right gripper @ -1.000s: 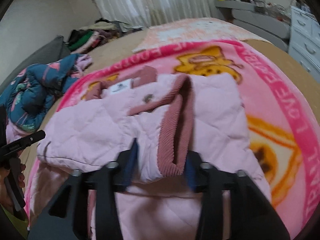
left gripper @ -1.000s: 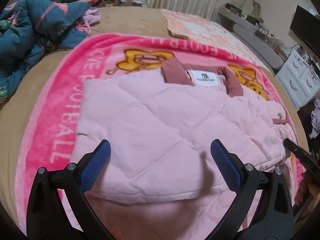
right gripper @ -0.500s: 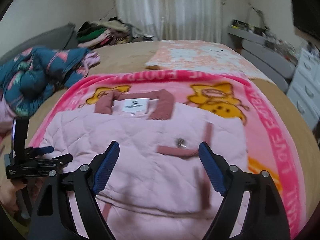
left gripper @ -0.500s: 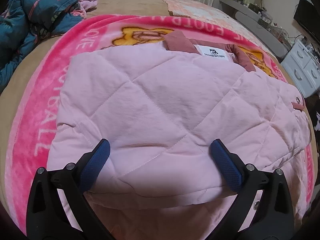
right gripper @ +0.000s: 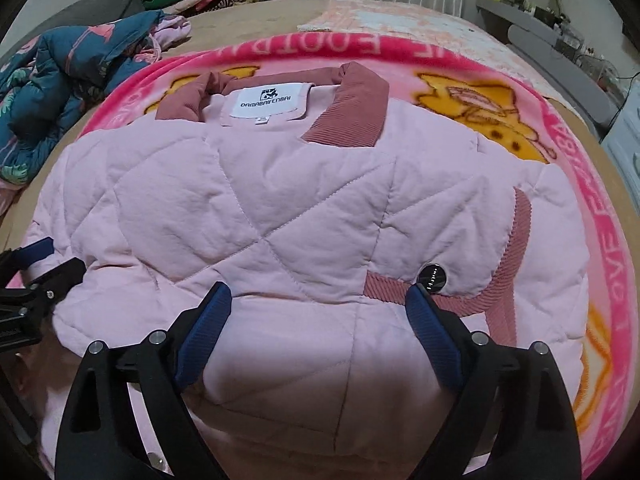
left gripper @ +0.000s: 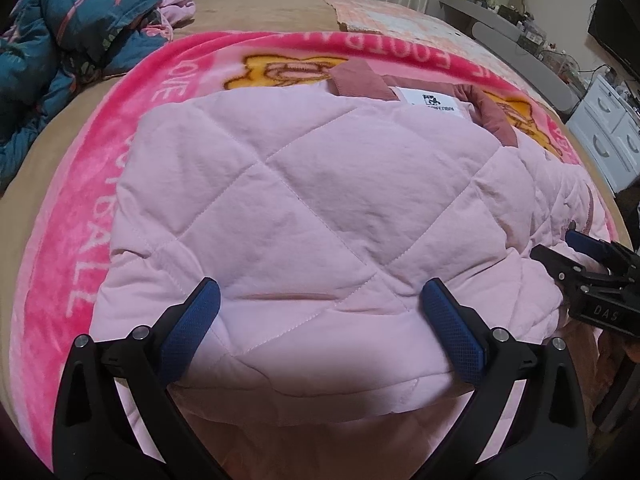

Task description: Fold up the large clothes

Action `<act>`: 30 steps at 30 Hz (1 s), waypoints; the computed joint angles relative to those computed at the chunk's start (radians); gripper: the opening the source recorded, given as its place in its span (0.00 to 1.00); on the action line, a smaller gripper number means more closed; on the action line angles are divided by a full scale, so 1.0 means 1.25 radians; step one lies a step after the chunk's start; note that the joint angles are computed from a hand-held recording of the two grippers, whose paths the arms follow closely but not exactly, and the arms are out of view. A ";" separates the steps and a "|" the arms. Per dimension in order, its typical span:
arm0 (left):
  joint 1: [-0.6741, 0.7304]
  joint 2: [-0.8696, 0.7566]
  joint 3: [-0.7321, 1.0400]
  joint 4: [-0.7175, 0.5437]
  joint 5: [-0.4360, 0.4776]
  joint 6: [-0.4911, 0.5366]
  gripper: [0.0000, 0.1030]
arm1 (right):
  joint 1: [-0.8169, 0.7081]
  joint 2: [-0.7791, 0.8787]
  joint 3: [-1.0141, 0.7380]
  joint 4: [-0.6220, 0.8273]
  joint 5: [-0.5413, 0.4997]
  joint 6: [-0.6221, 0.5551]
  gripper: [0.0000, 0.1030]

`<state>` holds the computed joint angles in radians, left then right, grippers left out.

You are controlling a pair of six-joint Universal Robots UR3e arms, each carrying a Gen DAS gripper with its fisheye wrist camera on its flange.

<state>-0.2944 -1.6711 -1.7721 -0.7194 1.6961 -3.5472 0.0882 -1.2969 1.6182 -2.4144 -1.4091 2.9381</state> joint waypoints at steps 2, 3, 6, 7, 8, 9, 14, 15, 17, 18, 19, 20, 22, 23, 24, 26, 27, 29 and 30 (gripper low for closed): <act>-0.004 0.001 0.005 -0.006 0.006 -0.001 0.92 | -0.010 -0.009 0.001 0.011 0.015 0.002 0.87; -0.006 0.004 0.009 -0.013 0.008 -0.002 0.92 | -0.018 -0.023 0.007 0.021 0.028 0.008 0.87; -0.010 0.014 0.015 -0.030 0.011 -0.006 0.92 | -0.049 -0.070 0.045 0.029 0.075 0.010 0.87; -0.012 0.016 0.017 -0.034 0.015 -0.008 0.92 | -0.055 -0.082 0.055 0.029 0.085 0.011 0.87; -0.016 0.017 0.021 -0.039 0.021 -0.011 0.92 | -0.066 -0.102 0.072 0.032 0.101 0.007 0.87; -0.020 0.020 0.021 -0.041 0.025 -0.014 0.92 | -0.073 -0.119 0.084 0.035 0.111 0.004 0.88; -0.034 0.036 0.028 -0.061 0.038 -0.023 0.92 | -0.108 -0.201 0.134 0.063 0.159 -0.004 0.92; -0.037 0.041 0.033 -0.070 0.043 -0.029 0.92 | -0.113 -0.219 0.146 0.065 0.164 -0.003 0.92; -0.045 0.053 0.036 -0.081 0.051 -0.038 0.92 | -0.124 -0.246 0.160 0.076 0.179 -0.004 0.92; -0.048 0.056 0.039 -0.086 0.054 -0.040 0.92 | -0.128 -0.261 0.168 0.082 0.183 -0.005 0.92; -0.051 0.061 0.041 -0.092 0.057 -0.043 0.92 | -0.131 -0.272 0.173 0.084 0.184 -0.004 0.92; -0.054 0.064 0.043 -0.097 0.060 -0.047 0.92 | -0.133 -0.285 0.178 0.088 0.185 -0.002 0.92; -0.057 0.077 0.047 -0.114 0.059 -0.051 0.92 | -0.137 -0.305 0.184 0.098 0.189 -0.003 0.92; -0.058 0.082 0.047 -0.117 0.058 -0.052 0.92 | -0.138 -0.315 0.185 0.107 0.191 -0.004 0.93; -0.059 0.090 0.048 -0.123 0.059 -0.054 0.92 | -0.138 -0.322 0.185 0.114 0.192 -0.005 0.93; -0.063 0.103 0.049 -0.133 0.063 -0.059 0.92 | -0.137 -0.339 0.187 0.124 0.193 -0.006 0.93; -0.064 0.108 0.049 -0.136 0.064 -0.059 0.92 | -0.137 -0.347 0.186 0.132 0.194 -0.006 0.93; -0.067 0.124 0.049 -0.147 0.065 -0.063 0.92 | -0.134 -0.361 0.187 0.141 0.195 -0.005 0.93; -0.070 0.132 0.050 -0.152 0.067 -0.065 0.92 | -0.132 -0.370 0.185 0.148 0.197 -0.005 0.93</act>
<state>-0.3815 -1.5067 -1.7092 -0.9094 1.7795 -3.6282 -0.0773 -1.7595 1.8500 -2.2296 -1.1633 2.9319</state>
